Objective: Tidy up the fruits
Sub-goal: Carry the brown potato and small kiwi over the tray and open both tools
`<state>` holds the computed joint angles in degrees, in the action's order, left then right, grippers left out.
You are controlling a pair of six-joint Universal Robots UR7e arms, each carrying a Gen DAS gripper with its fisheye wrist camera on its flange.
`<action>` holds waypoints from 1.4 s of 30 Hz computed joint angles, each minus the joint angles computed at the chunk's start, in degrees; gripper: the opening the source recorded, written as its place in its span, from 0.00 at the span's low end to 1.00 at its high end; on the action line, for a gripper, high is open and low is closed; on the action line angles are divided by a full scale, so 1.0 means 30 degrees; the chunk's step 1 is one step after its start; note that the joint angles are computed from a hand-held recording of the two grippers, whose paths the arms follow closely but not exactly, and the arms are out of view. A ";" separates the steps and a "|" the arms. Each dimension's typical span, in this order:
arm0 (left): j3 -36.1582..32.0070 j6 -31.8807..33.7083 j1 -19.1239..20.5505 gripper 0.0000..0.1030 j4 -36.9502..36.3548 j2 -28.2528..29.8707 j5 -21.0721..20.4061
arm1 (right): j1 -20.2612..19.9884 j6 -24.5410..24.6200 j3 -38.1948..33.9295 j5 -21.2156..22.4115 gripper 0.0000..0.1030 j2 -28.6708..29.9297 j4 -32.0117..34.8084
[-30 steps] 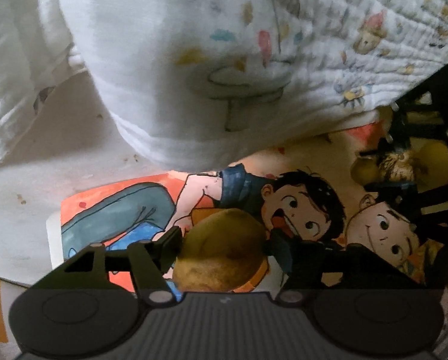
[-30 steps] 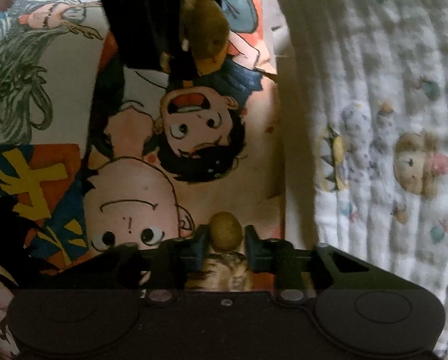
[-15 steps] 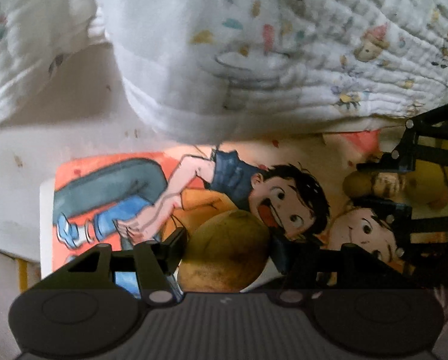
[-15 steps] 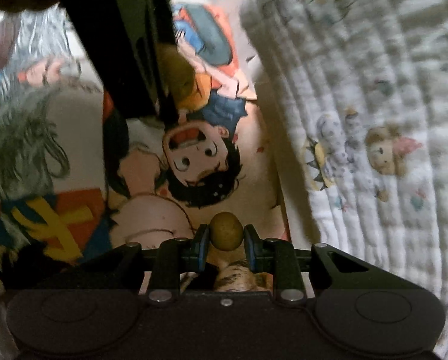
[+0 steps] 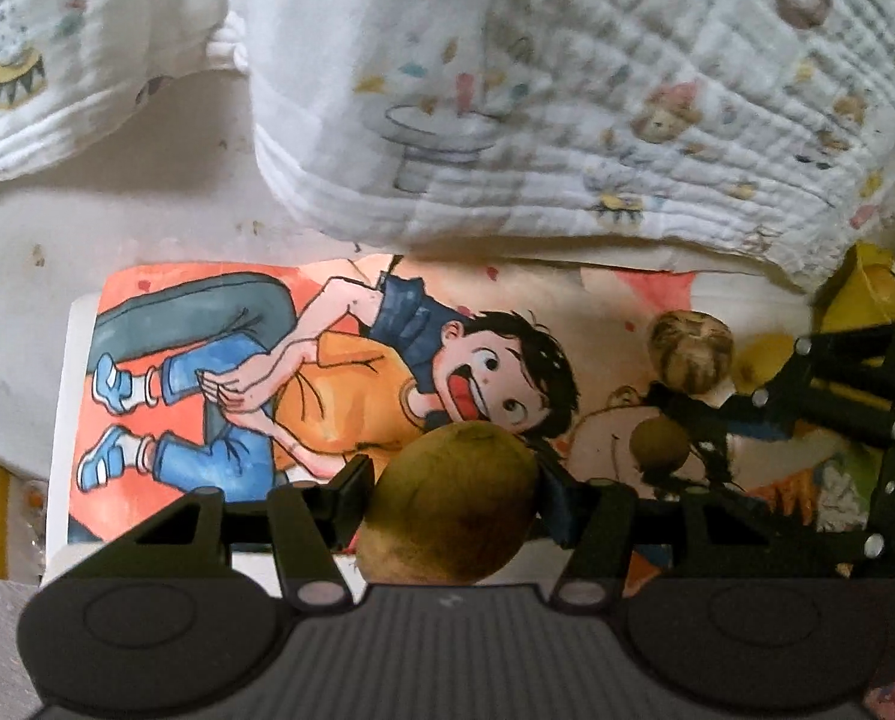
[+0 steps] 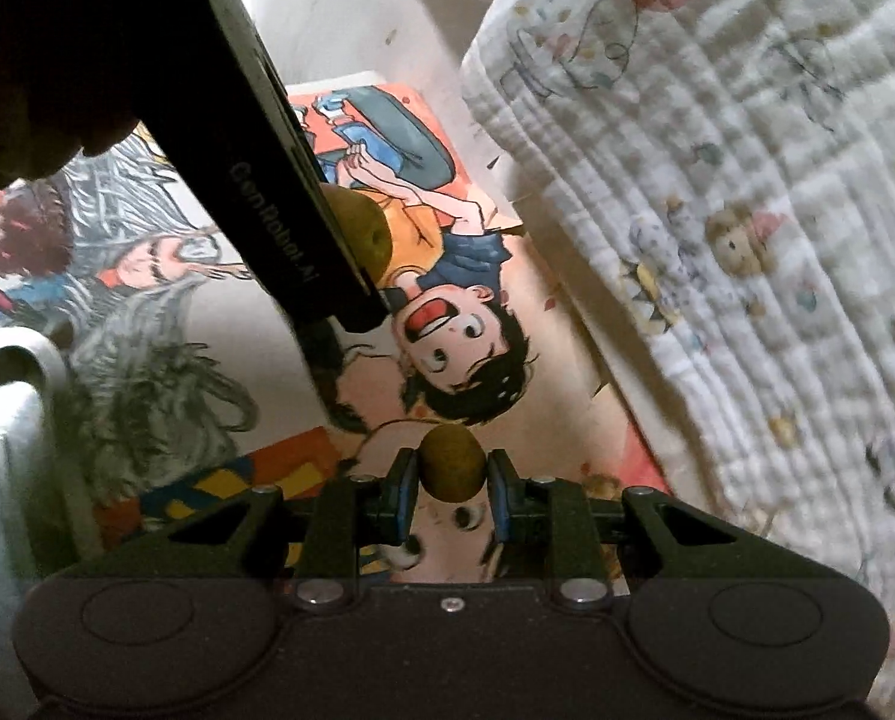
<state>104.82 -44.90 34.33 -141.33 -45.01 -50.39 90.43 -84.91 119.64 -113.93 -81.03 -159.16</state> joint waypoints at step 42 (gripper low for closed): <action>0.4385 -0.6539 -0.5366 0.58 0.1360 -0.1994 -0.3006 | -0.1304 0.7950 0.4378 0.0834 0.26 -1.0647 0.9651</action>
<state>117.98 -64.52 18.23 -137.25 -50.99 -59.41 86.51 -61.06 132.77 -111.42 -112.97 -130.21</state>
